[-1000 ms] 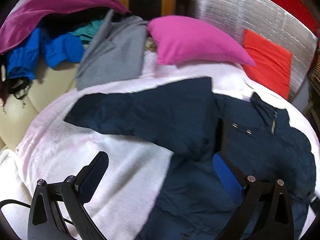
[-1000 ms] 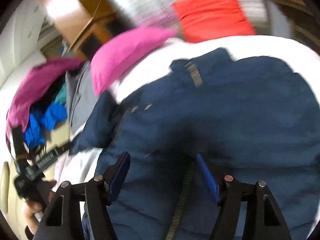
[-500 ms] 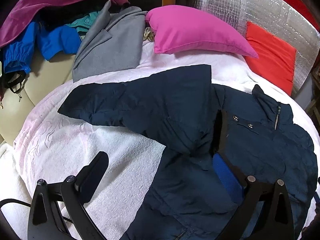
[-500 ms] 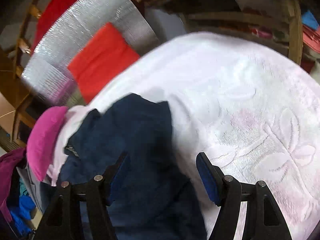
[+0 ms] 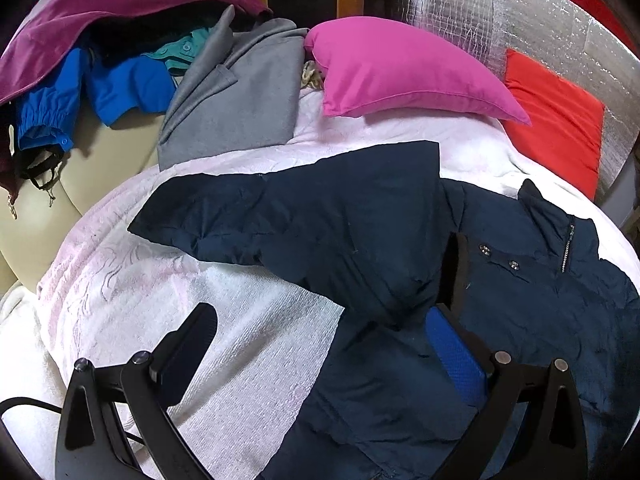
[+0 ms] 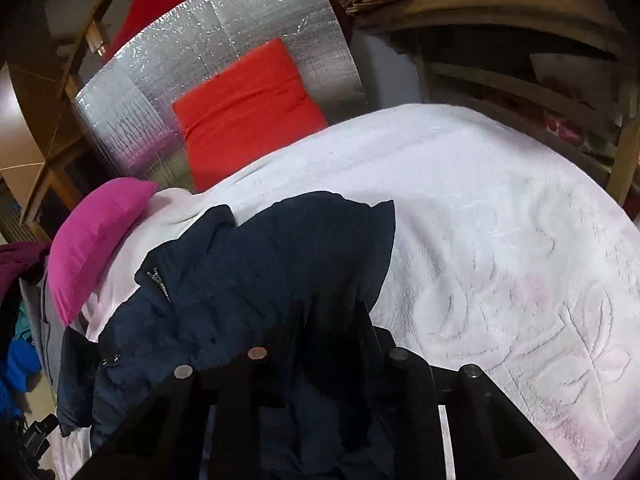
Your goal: Fold large clothes
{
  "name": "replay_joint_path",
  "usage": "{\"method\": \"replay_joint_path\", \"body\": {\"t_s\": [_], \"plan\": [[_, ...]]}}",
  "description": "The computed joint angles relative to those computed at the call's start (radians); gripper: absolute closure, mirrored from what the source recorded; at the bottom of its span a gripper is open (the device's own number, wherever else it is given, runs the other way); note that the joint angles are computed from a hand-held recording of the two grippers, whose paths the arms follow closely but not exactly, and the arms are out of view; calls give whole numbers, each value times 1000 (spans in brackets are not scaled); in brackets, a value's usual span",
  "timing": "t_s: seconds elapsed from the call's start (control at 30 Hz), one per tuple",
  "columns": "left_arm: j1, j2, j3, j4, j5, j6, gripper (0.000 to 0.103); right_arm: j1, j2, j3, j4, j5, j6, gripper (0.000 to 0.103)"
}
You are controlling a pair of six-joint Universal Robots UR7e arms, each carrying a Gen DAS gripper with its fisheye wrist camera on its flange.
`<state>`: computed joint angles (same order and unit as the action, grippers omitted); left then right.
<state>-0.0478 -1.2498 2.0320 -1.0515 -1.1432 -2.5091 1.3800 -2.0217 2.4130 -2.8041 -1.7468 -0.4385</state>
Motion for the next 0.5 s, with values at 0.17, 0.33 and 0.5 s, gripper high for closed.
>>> {"method": "replay_joint_path", "body": {"t_s": [0.17,0.33,0.5], "plan": [[-10,-22,11,3,-13,-14,0,51,86,0,-9,-205,-4,72],[-21,-42,21,11,-24,-38,0,62,-49,20,30,-123,33,30],[-23,-26,11,20,-12,-22,0,161,-125,91,-48,-119,-50,30]]}}
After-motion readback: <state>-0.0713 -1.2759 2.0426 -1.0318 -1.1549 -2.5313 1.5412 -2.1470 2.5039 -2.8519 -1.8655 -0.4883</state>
